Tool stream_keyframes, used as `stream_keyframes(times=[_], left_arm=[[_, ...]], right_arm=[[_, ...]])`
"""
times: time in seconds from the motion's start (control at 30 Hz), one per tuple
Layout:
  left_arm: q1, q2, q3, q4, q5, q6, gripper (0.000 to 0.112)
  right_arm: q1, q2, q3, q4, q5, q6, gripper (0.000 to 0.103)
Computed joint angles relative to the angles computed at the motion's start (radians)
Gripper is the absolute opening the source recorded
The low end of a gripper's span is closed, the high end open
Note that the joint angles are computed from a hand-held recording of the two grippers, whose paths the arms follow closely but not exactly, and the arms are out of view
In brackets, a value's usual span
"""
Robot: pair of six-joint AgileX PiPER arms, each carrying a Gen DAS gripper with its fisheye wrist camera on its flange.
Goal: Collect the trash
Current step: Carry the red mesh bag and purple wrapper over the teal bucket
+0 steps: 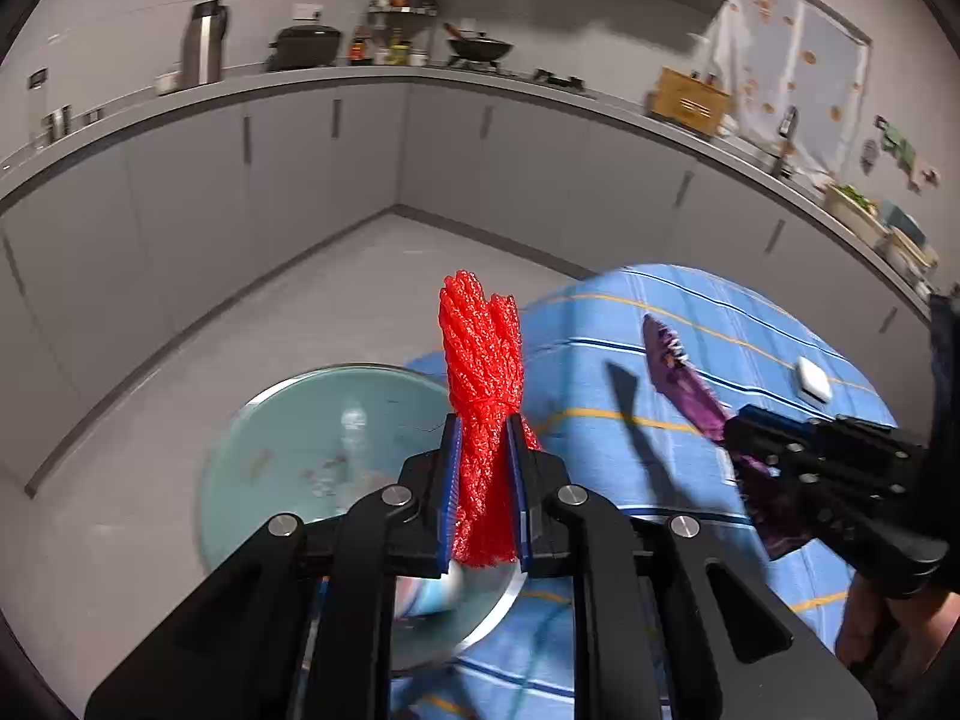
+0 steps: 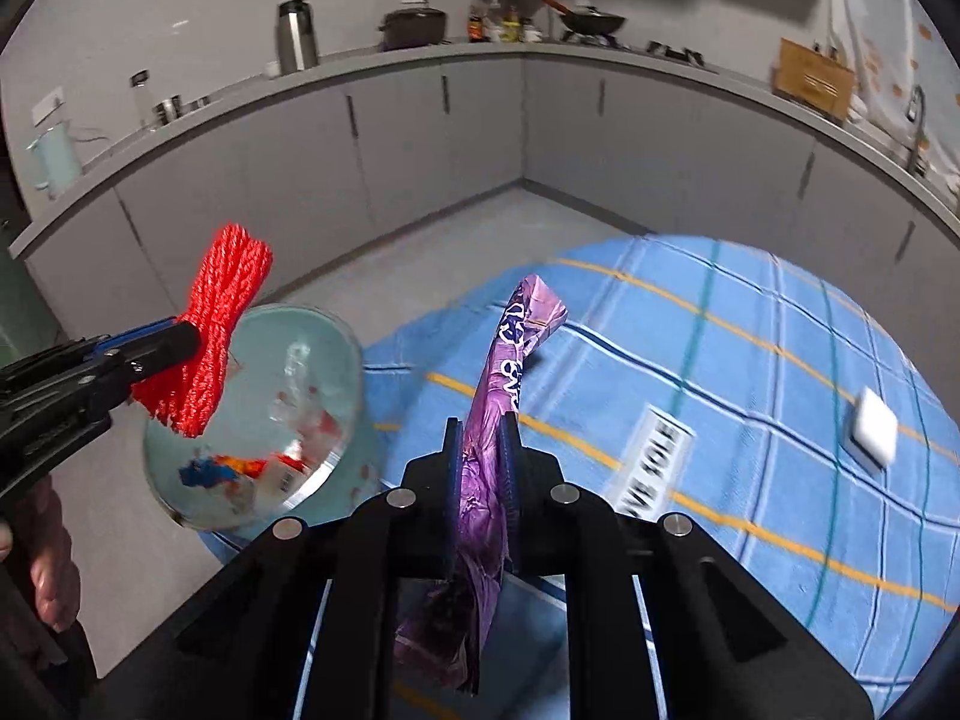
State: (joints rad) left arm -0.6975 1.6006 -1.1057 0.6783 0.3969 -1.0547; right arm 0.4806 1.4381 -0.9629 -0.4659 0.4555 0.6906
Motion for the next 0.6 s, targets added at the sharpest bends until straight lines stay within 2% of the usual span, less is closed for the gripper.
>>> stream_keyframes(times=[0.2, 0.6], left_arm=[[0.07, -0.044, 0.05, 0.028, 0.009, -0.016, 0.015], [0.172, -0.035, 0.085, -0.053, -0.03, 0.073, 0.016]], right_arm=[[0.06, 0.066, -0.1, 0.054, -0.01, -0.073, 0.013], [0.134, 0.245, -0.303, 0.25, -0.018, -0.306, 0.013]])
